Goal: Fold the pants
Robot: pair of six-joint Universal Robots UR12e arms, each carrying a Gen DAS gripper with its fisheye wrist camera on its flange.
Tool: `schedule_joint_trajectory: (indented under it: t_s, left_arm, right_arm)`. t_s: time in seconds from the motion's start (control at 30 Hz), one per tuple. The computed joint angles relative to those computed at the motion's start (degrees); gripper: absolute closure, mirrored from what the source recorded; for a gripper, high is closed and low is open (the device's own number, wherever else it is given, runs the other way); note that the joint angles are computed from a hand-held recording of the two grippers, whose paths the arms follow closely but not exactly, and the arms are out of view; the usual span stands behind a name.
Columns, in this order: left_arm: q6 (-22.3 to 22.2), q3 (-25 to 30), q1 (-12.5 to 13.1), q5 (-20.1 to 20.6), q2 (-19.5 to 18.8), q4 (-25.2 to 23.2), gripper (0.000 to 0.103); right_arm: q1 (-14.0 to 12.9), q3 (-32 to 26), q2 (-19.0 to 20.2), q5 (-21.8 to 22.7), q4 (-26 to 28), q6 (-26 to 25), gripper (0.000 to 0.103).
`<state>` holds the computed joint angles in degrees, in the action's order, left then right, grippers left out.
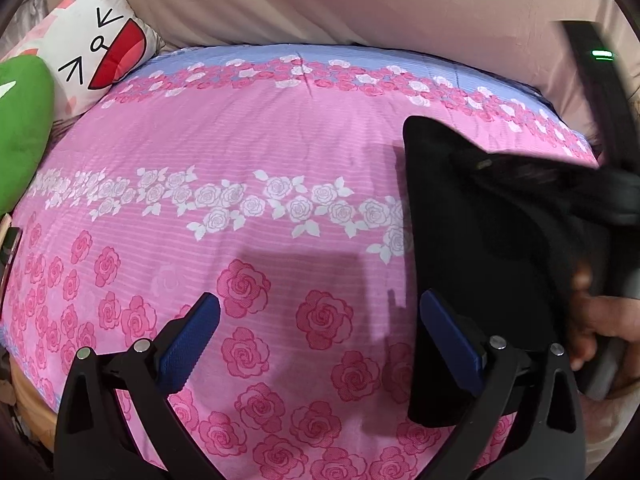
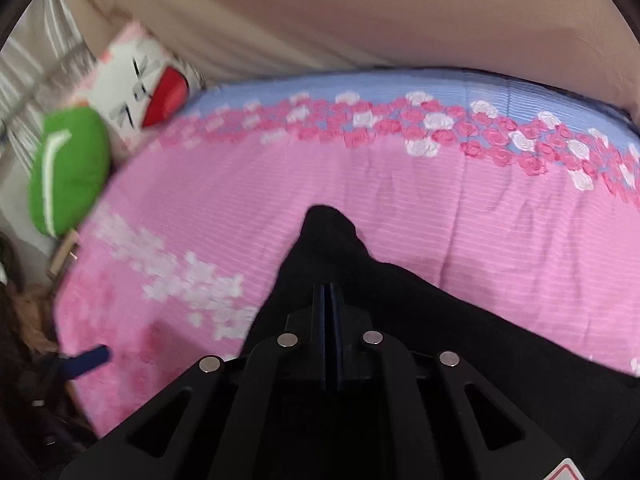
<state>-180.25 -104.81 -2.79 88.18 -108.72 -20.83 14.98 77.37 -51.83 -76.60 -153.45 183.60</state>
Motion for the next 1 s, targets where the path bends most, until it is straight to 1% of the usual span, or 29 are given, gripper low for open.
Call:
schedule_joint_trajectory:
  t_s: [0.03, 0.07, 0.17, 0.27, 0.3, 0.33, 0.37, 0.4, 0.43, 0.47, 0.5, 0.53, 0.57, 0.6, 0.63, 0.67, 0.7, 0.73, 0.77, 0.8, 0.83, 0.87, 0.93, 0.97, 1.0]
  left_arm:
    - [0.0, 0.1, -0.2, 0.6, -0.1, 0.1, 0.005]
    - [0.1, 0.2, -0.4, 1.3, -0.3, 0.3, 0.005]
    - [0.2, 0.2, -0.8, 2.7, -0.4, 0.6, 0.005]
    - [-0.1, 0.1, -1.0, 3.3, -0.3, 0.7, 0.005]
    - [0.0, 0.1, -1.0, 3.4, -0.3, 0.5, 0.005]
    - [0.1, -0.1, -0.9, 3.4, -0.1, 0.6, 0.005]
    - [0.2, -0.3, -0.9, 3.8, 0.0, 0.8, 0.005]
    - [0.3, -0.5, -0.9, 3.9, 0.2, 1.1, 0.005]
    - [0.5, -0.6, -0.7, 3.8, 0.4, 1.1, 0.005]
    - [0.4, -0.7, -0.5, 3.5, 0.5, 1.1, 0.005]
    - [0.3, -0.7, -0.4, 2.9, 0.7, 1.0, 0.005]
    - [0.3, -0.8, -0.2, 1.9, 0.9, 0.9, 0.005]
    - [0.3, -0.7, -0.1, 1.3, 1.0, 0.9, 0.005]
    - [0.4, -0.7, -0.2, 0.6, 1.0, 1.1, 0.005]
    - [0.6, -0.6, -0.4, 0.1, 1.0, 1.4, 0.005]
    - [0.9, -0.5, -0.7, -0.2, 1.0, 1.5, 0.005]
    - [1.2, -0.4, -1.0, -0.6, 0.9, 1.5, 0.005]
    - [1.6, -0.2, -1.5, -0.8, 0.6, 1.3, 0.005]
    - [1.9, 0.1, -2.0, -1.0, 0.4, 0.9, 0.005]
    - [2.3, 0.4, -2.5, -1.2, 0.2, 0.4, 0.005]
    - [2.4, 0.5, -3.0, -1.1, 0.0, 0.3, 0.005]
    - [2.6, 0.6, -3.4, -0.9, -0.1, 0.5, 0.005]
    - [3.1, 0.7, -4.6, 1.1, -0.4, 1.0, 0.005]
    - [3.3, 0.8, -4.9, 1.8, -0.6, 1.0, 0.005]
    - [3.2, 0.9, -5.2, 2.4, -0.7, 0.7, 0.005]
  right_arm:
    - [0.4, -1.6, 1.2, -0.8, 1.3, -0.6, 0.097]
    - [0.5, -2.6, 2.1, -0.2, 0.8, -0.3, 0.097]
    - [1.2, -5.9, 3.5, -0.8, 4.0, -2.1, 0.098]
    - [2.0, -7.2, 4.1, -2.1, 4.6, -3.6, 0.098]
    - [2.1, -6.6, 3.7, -2.1, 3.6, -3.7, 0.097]
    - [1.6, -4.8, 2.6, -0.1, 1.2, -2.6, 0.096]
    - [1.0, -2.4, 1.2, 2.8, -1.6, -0.9, 0.096]
    - [0.4, 0.4, -0.5, 4.8, -5.2, 1.1, 0.096]
    - [-0.1, 3.7, -2.4, 4.4, -8.9, 2.2, 0.093]
    - [-0.4, 6.1, -3.8, 2.9, -10.9, 2.2, 0.090]
    - [-0.7, 8.9, -5.4, 0.9, -12.4, 2.1, 0.081]
    - [-1.3, 11.8, -7.0, -1.0, -14.1, 3.2, 0.073]
    - [-2.3, 15.8, -9.2, -3.7, -16.9, 6.1, 0.068]
    - [-3.4, 19.1, -11.1, -5.7, -19.1, 8.6, 0.060]
    - [-4.0, 21.1, -12.3, -7.6, -20.1, 10.6, 0.054]
    - [-4.9, 23.7, -14.0, -11.4, -21.0, 13.3, 0.050]
    - [-5.7, 25.4, -15.1, -12.7, -21.4, 14.9, 0.045]
    - [-6.7, 26.6, -15.8, -12.3, -21.6, 16.1, 0.045]
    - [-7.8, 27.3, -16.2, -10.5, -21.2, 17.0, 0.045]
    - [-8.3, 27.3, -16.1, -9.3, -20.9, 17.0, 0.043]
    - [-8.8, 27.1, -15.9, -7.8, -20.5, 16.6, 0.038]
    - [-9.1, 26.3, -15.2, -6.6, -20.2, 15.9, 0.037]
    - [-8.6, 23.5, -13.2, -7.4, -16.9, 12.8, 0.038]
    - [-8.3, 22.3, -12.4, -8.4, -15.1, 11.8, 0.044]
    - [-7.9, 21.1, -11.8, -8.9, -13.7, 11.4, 0.059]
